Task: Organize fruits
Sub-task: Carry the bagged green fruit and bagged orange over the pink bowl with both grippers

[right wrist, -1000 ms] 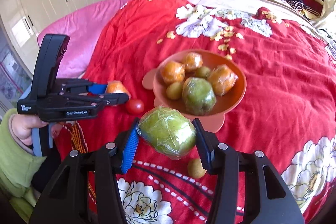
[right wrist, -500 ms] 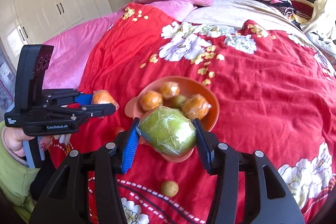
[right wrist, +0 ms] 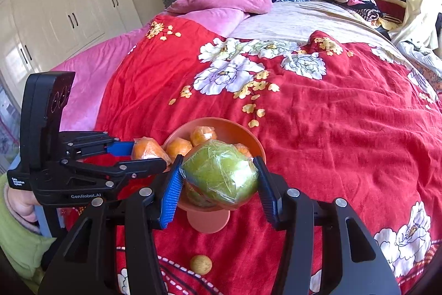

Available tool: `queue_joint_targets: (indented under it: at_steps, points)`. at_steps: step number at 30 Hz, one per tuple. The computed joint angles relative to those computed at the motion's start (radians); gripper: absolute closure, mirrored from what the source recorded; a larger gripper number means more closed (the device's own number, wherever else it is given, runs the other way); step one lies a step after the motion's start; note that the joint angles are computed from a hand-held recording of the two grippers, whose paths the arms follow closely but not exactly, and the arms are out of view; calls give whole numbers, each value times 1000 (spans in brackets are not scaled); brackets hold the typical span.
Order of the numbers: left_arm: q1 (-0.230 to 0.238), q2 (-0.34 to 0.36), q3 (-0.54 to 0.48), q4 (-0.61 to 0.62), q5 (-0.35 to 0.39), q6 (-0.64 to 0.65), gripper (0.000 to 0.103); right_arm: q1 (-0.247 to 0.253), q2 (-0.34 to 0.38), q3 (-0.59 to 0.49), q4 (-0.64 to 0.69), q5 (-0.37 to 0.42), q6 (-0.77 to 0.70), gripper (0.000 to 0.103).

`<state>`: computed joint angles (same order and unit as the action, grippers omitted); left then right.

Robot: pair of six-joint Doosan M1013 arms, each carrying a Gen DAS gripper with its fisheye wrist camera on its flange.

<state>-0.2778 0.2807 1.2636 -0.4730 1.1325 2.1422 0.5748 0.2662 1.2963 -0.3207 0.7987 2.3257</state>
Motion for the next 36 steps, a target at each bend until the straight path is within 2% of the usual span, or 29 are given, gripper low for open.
queue_joint_targets:
  at_steps: [11, 36]
  points:
    - [-24, 25, -20, 28, 2, -9, 71, -16, 9, 6, 38, -3, -15, 54]
    - [-14, 4, 24, 24, -17, 0, 71, -31, 50, -23, 92, 20, -66, 54]
